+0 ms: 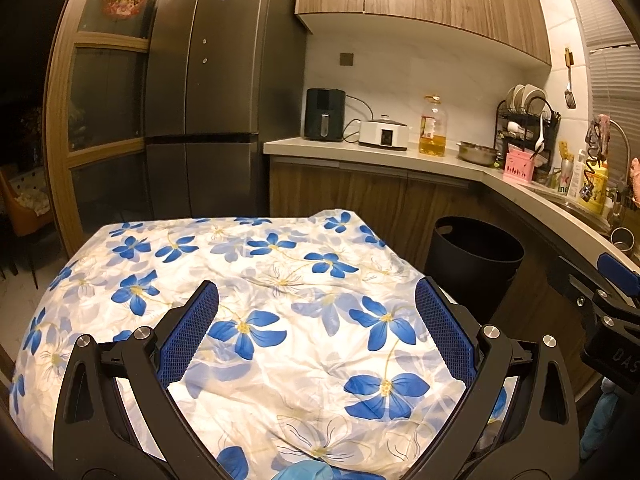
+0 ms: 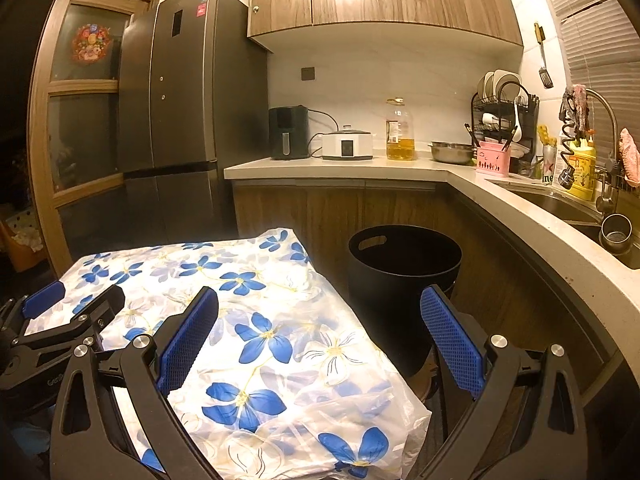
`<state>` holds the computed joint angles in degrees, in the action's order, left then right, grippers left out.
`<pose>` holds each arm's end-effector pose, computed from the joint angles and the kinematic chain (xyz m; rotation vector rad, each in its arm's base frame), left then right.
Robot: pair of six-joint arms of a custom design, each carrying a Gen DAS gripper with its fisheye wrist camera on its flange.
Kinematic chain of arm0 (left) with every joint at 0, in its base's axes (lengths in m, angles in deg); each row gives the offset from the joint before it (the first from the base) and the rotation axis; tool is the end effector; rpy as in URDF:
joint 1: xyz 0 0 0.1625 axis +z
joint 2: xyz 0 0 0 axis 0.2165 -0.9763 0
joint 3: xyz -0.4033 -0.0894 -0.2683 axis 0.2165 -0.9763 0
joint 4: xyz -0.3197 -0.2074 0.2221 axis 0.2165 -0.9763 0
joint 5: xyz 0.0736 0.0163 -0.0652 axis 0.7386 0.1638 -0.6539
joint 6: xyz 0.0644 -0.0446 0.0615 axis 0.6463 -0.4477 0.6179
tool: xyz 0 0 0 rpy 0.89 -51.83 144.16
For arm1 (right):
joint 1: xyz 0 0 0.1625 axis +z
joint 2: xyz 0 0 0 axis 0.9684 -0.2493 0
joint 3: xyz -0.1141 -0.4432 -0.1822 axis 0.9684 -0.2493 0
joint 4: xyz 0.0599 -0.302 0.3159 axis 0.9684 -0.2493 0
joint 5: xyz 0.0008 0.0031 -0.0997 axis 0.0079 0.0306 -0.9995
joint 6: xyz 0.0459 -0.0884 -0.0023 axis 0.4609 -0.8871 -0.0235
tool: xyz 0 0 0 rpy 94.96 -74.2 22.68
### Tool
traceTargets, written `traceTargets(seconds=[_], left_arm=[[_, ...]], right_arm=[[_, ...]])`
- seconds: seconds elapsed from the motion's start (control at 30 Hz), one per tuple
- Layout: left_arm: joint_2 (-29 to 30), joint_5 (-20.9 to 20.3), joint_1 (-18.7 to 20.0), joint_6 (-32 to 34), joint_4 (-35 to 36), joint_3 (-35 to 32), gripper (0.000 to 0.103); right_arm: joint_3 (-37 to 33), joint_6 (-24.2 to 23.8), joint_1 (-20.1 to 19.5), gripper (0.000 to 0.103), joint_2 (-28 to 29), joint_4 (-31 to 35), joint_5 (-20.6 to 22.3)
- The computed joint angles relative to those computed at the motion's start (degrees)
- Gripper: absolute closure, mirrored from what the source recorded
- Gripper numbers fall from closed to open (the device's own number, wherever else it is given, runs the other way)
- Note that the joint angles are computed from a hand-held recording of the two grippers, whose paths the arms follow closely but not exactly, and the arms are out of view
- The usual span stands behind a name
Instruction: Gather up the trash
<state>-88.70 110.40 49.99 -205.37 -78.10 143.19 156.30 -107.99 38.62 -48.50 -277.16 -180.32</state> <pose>-0.1539 -0.7057 0.2823 0.6823 2.1213 -1.3624 0.3675 -0.6563 0.1052 0.4249 -1.9417 1.4496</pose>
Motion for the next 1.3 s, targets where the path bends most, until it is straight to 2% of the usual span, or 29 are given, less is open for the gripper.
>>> traceTargets(seconds=[1.3], left_arm=[[-0.9,0.8,-0.3,0.2,-0.5,0.8,0.006]], right_arm=[[-0.3,-0.2,0.4,0.006,-0.1,-0.2,-0.3]])
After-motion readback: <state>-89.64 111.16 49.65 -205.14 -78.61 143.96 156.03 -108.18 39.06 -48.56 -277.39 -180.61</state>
